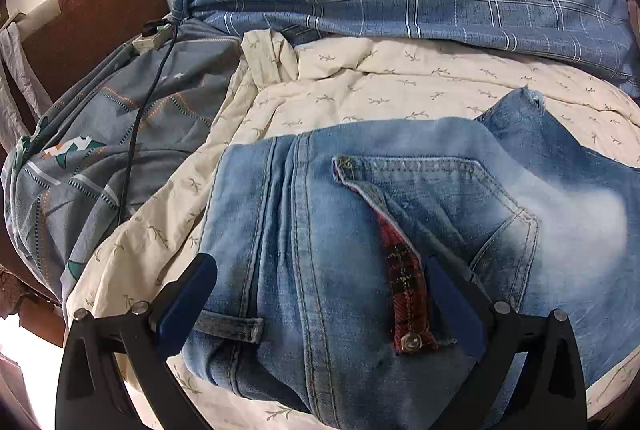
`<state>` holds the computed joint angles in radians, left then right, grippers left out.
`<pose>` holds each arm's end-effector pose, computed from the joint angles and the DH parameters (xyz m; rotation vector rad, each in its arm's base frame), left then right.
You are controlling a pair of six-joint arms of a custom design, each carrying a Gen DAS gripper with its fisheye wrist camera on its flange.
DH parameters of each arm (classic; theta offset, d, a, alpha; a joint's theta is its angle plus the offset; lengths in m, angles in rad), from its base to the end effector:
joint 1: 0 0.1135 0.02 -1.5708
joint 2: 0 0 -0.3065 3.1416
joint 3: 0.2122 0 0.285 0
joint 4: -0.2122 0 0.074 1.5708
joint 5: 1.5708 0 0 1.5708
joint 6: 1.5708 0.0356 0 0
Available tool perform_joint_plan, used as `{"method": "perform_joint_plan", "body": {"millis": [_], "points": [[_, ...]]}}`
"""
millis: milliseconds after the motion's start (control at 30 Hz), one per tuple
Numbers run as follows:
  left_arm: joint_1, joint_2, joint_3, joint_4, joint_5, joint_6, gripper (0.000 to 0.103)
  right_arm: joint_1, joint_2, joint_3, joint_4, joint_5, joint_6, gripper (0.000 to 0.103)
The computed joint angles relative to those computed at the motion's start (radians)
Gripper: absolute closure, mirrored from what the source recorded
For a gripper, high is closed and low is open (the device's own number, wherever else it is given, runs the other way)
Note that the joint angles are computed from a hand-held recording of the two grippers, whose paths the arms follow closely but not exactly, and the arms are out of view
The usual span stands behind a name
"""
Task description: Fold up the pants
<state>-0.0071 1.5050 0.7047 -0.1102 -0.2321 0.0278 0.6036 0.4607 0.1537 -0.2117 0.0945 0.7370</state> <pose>0.3037 0.0060 0.1754 -0.0555 2.4700 0.2965 0.1042 0.0677 0.1685 0.2038 2.1580 0.7013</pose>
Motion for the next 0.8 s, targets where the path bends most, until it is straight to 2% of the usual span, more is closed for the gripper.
{"method": "perform_joint_plan", "body": {"millis": [300, 567, 800], "points": [[-0.021, 0.002, -0.001, -0.002, -0.029, -0.009, 0.0, -0.039, -0.004, -0.035, 0.034, -0.051, 0.0, 0.041], [-0.004, 0.011, -0.001, 0.01, -0.011, -0.003, 0.0, -0.062, 0.02, -0.049, 0.064, -0.072, 0.0, 0.041], [0.005, 0.004, -0.004, 0.015, 0.007, -0.008, 0.0, -0.006, 0.068, -0.039, 0.097, -0.031, -0.004, 0.041]]}}
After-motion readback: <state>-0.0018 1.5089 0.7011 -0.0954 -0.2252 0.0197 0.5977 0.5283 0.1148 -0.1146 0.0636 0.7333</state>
